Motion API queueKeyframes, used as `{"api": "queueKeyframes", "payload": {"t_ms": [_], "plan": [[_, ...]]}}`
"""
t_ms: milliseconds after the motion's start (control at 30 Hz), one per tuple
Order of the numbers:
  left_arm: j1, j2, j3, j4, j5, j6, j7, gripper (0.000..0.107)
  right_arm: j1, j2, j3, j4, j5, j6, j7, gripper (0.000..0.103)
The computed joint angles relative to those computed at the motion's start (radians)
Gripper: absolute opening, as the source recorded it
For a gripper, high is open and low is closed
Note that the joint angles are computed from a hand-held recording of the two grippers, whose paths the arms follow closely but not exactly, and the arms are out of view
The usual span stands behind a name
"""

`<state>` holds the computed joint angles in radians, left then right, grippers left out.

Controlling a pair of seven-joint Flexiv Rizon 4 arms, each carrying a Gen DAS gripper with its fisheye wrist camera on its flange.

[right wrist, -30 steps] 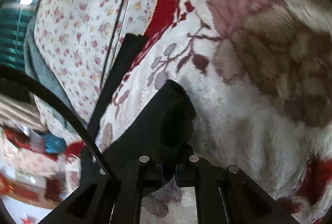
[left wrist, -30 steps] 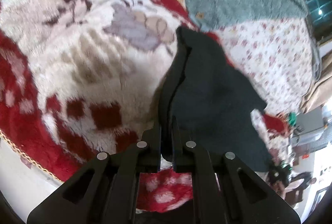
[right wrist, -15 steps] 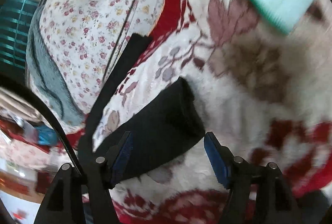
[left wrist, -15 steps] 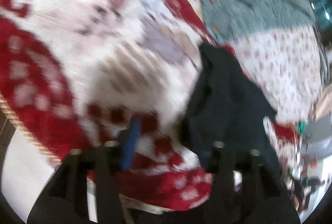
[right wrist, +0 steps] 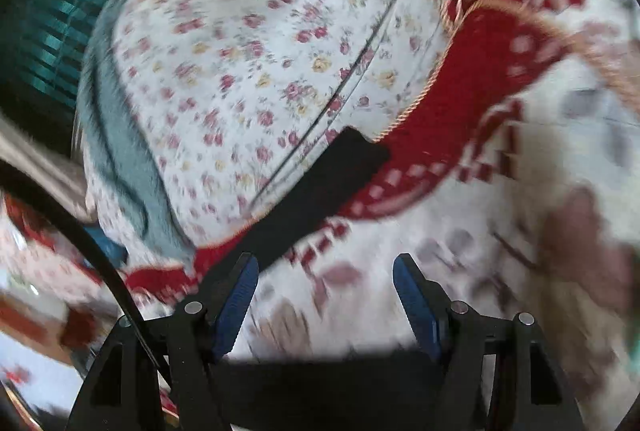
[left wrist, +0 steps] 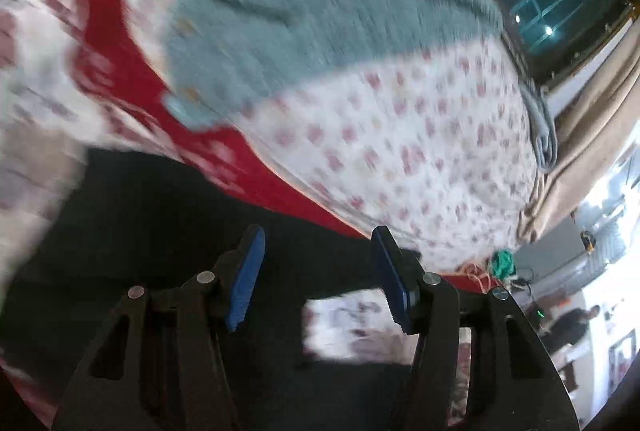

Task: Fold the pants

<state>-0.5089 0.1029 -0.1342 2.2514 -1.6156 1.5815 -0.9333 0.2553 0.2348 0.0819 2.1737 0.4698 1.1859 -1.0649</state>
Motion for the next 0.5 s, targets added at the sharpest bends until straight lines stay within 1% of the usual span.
{"api": "queueKeyframes", "payload": {"t_ms": [33,67,100,133,167,200,233,300,367,400,433,467,500], "plan": [[-0.001,-0.053,-0.015,-0.031,0.014,-0.013,-0.014,0.055,0.018,-0.069,-0.044,-0.048,0.049,-0.011,-0.026,0.068],[0.008,-0.102,-0.02,-0.046,0.092,-0.051,-0.082,0.055,0.021,-0.119,-0.068,-0.089,0.108,-0.026,-0.062,0.068],[0.017,-0.127,-0.019,-0.048,0.165,-0.085,-0.138,0.055,0.015,-0.163,-0.083,-0.127,0.165,-0.042,-0.093,0.068],[0.017,-0.155,-0.023,-0.049,0.213,-0.104,-0.155,0.055,0.007,-0.23,-0.11,-0.189,0.275,-0.07,-0.155,0.068],[0.032,-0.17,-0.018,-0.041,0.326,-0.129,-0.222,0.055,-0.01,-0.273,-0.115,-0.228,0.345,-0.08,-0.196,0.068],[0.039,-0.181,-0.005,-0.036,0.411,-0.161,-0.274,0.055,-0.029,-0.313,-0.115,-0.264,0.403,-0.087,-0.233,0.067],[0.059,-0.18,-0.013,-0.033,0.431,-0.189,-0.289,0.055,-0.054,-0.371,-0.114,-0.318,0.484,-0.099,-0.294,0.067],[0.066,-0.18,-0.028,-0.04,0.35,-0.179,-0.241,0.055,-0.097,-0.451,-0.098,-0.389,0.563,-0.125,-0.348,0.067],[0.057,-0.174,-0.035,-0.045,0.268,-0.132,-0.192,0.055,-0.117,-0.505,-0.082,-0.426,0.562,-0.13,-0.337,0.061],[0.051,-0.173,-0.038,-0.05,0.231,-0.113,-0.168,0.055,-0.126,-0.526,-0.071,-0.442,0.56,-0.129,-0.34,0.052],[0.045,-0.17,-0.037,-0.05,0.191,-0.099,-0.143,0.055,-0.133,-0.546,-0.06,-0.461,0.555,-0.117,-0.355,0.05],[0.041,-0.176,-0.036,-0.056,0.17,-0.095,-0.131,0.055,-0.144,-0.558,-0.045,-0.475,0.563,-0.107,-0.372,0.05],[0.041,-0.179,-0.032,-0.057,0.168,-0.099,-0.135,0.055,-0.149,-0.567,-0.037,-0.482,0.546,-0.105,-0.362,0.048]]}}
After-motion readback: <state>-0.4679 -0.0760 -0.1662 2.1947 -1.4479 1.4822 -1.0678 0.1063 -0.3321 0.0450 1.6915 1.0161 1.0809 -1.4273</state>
